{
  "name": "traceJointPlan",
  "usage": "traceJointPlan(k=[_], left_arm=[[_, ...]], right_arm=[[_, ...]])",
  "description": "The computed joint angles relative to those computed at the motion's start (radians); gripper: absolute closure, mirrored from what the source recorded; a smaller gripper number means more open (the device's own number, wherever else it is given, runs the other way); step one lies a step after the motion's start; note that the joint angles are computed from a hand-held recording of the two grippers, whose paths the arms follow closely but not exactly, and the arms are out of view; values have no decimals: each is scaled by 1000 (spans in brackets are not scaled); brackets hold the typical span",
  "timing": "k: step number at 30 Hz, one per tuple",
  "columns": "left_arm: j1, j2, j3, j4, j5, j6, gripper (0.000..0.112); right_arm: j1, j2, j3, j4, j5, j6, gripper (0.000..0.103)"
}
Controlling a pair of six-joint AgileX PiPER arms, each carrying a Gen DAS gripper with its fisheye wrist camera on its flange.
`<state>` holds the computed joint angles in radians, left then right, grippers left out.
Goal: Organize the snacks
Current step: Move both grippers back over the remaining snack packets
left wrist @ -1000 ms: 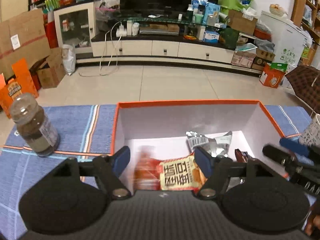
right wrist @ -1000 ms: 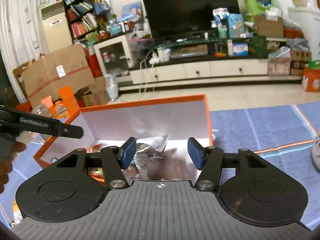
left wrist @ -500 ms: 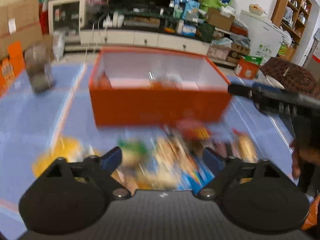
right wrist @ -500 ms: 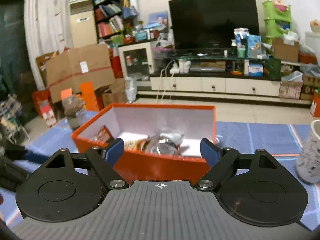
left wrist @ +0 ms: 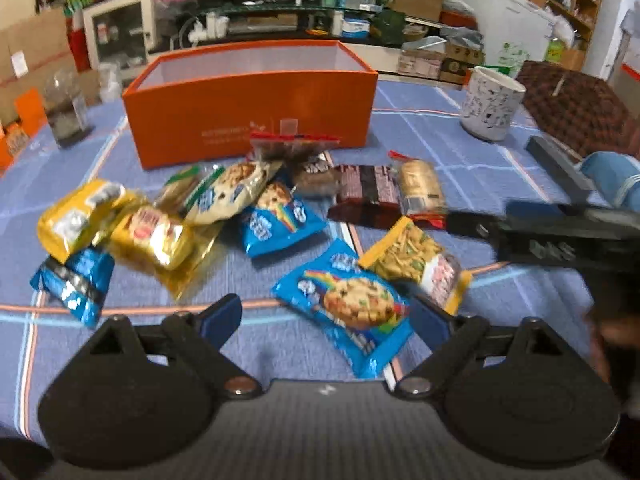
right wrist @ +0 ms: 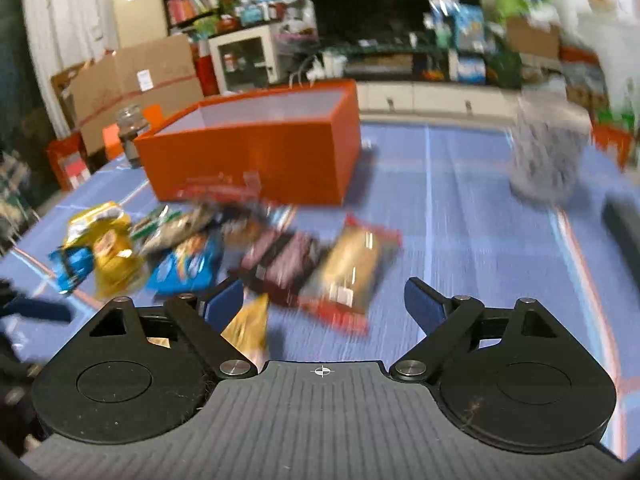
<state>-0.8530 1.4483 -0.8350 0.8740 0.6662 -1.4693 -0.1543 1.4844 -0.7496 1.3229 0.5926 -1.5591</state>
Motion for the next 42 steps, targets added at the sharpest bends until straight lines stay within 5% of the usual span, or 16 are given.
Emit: traceJointPlan(k=[9,20,27,33,42], left_arm=[[-7,228,-137,35,96,-18,19],[89,11,106,21,63,60,20],[157,-174,232,-2,-21,79,17],[183,-52,150,-15,-72,82,18],[186,48,122,43,-95,18,18]], right_arm=[[-8,16,-14,69,23,18,17],[58,45,-32,-50,61,133,17],[199,-27,38,-97,-88,133,17],[239,-108,122,-33,-205,153,17],[309,0,98,41,-272,27,18]])
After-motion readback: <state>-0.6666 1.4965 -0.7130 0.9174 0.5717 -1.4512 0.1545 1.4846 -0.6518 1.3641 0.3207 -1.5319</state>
